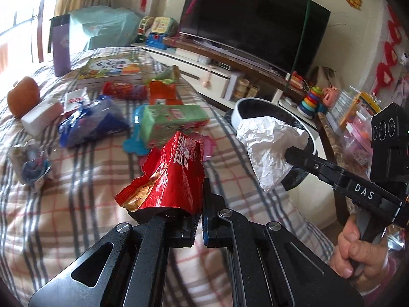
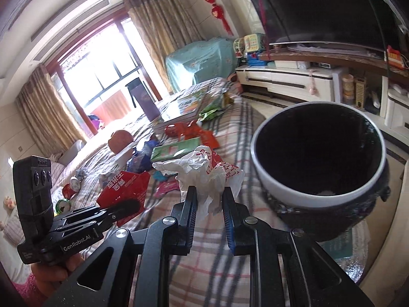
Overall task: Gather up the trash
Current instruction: 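Carry the red bag and white plastic bag over the bin and release both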
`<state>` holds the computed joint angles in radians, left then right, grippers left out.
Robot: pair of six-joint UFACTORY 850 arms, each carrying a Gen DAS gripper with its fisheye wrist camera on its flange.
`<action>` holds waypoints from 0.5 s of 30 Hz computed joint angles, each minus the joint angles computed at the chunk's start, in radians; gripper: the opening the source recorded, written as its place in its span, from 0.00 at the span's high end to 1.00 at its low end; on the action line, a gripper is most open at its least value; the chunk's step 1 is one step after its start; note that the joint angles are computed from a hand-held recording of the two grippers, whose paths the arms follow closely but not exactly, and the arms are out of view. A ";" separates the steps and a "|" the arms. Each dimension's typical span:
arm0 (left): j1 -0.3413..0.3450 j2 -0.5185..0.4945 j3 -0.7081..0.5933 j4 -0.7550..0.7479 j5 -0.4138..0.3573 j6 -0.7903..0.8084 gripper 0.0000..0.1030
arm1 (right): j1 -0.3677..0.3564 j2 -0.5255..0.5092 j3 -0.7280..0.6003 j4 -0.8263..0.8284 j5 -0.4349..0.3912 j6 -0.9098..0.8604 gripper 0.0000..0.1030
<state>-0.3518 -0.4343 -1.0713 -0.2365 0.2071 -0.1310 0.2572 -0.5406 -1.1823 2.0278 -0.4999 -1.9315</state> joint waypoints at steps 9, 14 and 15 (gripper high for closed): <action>-0.035 -0.055 -0.094 0.109 -0.041 -0.063 0.98 | -0.045 0.012 0.017 0.052 0.005 -0.033 0.81; -0.053 -0.093 -0.158 0.162 -0.071 -0.092 0.98 | -0.069 0.010 0.009 0.073 0.016 -0.039 0.81; -0.055 -0.100 -0.169 0.186 -0.076 -0.111 0.98 | -0.074 0.010 0.007 0.074 0.017 -0.040 0.81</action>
